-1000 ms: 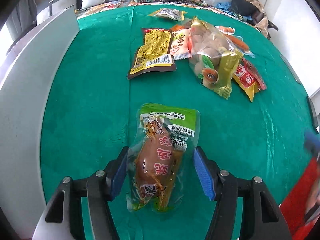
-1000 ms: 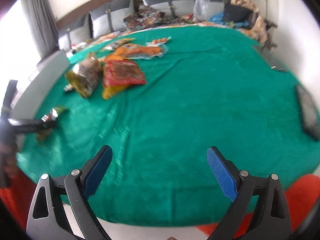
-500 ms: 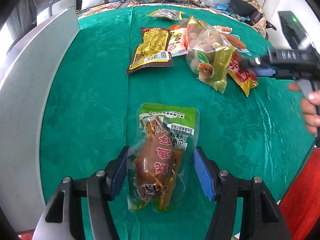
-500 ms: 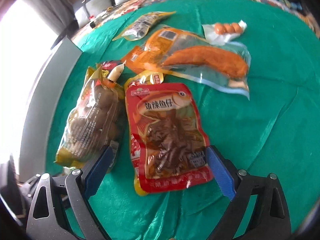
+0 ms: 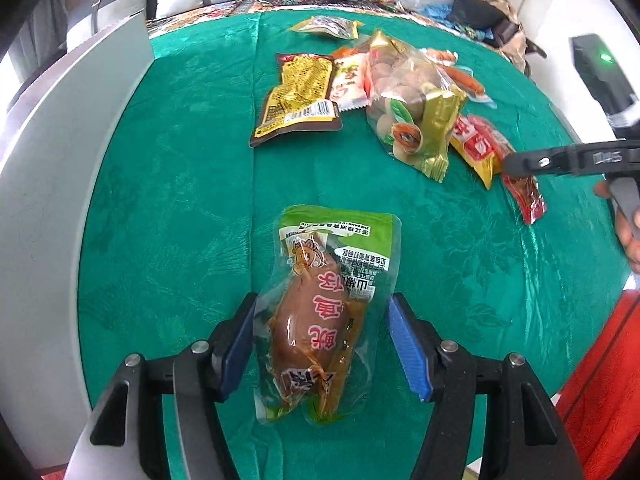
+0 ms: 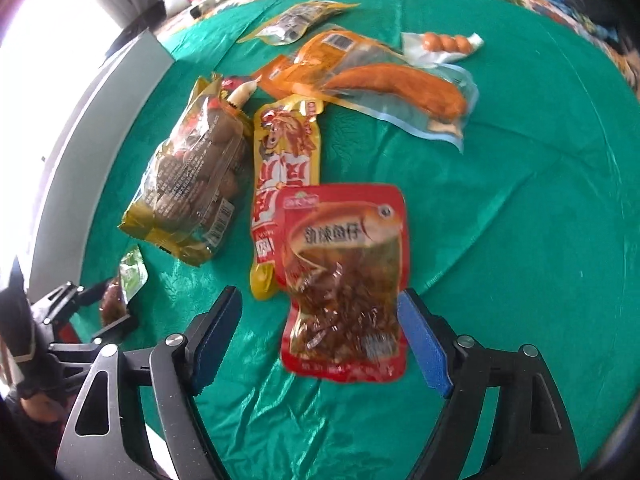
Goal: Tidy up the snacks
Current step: 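Grasp the red spicy fish pack with the right gripper while left gripper holds sausage pack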
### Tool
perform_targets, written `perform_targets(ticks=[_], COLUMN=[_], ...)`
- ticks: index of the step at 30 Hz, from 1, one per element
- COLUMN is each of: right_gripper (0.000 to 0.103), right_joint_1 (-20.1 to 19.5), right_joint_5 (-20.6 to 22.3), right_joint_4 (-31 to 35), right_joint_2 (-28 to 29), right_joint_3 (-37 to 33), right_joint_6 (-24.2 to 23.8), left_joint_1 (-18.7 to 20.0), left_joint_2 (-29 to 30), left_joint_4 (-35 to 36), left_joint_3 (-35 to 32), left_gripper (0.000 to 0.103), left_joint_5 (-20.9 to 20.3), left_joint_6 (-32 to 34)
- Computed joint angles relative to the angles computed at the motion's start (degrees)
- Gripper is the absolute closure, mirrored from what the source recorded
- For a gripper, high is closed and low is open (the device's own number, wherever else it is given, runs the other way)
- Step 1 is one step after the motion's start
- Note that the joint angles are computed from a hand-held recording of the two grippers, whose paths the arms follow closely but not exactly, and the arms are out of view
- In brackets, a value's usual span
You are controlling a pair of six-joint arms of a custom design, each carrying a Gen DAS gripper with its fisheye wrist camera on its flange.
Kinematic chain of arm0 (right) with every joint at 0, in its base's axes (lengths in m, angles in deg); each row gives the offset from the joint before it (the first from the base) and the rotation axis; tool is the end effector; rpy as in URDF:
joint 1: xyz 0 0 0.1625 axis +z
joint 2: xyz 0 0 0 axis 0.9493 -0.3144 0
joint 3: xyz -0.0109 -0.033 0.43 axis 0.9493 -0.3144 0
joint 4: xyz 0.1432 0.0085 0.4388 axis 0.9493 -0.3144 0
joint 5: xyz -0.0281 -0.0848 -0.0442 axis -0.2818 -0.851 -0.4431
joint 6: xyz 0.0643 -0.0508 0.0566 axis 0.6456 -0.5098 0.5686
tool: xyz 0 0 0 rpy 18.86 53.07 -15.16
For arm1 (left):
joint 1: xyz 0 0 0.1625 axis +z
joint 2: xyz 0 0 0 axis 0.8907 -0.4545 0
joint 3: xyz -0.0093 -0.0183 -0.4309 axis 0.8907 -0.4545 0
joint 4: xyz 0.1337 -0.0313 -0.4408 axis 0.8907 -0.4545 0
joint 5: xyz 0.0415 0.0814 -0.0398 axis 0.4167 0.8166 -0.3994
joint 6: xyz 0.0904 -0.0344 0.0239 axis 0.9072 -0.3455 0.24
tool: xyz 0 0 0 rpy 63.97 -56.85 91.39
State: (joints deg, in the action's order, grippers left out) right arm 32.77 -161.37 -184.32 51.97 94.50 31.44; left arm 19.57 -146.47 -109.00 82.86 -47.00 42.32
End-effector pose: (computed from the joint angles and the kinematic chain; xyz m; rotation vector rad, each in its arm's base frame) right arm 0.2679 -0.7172 0.0008 -0.0314 -2.6126 0.4314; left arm 0.0846 -0.7387 0.2507 0.8813 2.4448 -0.1974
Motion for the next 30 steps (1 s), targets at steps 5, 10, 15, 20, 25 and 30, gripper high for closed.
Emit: perform_targets(ticks=[5,10,15,20,25,30], right_gripper=[0.022,0.064,0.101,0.038,0.02,0.008], right_joint_1=[0.46,-0.77,-1.81,-1.68,0.53,2.45], right_joint_5=[-5.71,-0.64,2.02,0.37,-2.63,-10.54], right_joint_4=[8.48,5.38,-4.69,-10.29,-3.87,6.98], right_joint_2=[2.08,-3.2,-8.55,-9.2,-3.46,4.16], right_joint_3=[-3.12,3.3,10.62,12.4,5.29,-3.4], right_joint_6=[2.15,6.28,8.87,11.52,10.0,9.16], left_joint_1=[-0.9,-0.09,1.02,1.51,1.01,0.8], left_joint_2=[0.21,-0.12,-1.35,-1.32,-0.45,-0.12], left_joint_4=[-2.69,-0.06,2.94,2.76,0.25,-1.75], left_joint_3=[1.89,0.06,-1.56,-1.94,-1.01,0.05], left_gripper=[0.033,0.05,0.073,0.07,0.018,0.014], left_joint_5=[2.68,-0.76,-5.4,-6.08,-0.75,2.72], left_joint_6=[4.44,-0.04,-3.31,-5.1,-4.52,-1.38])
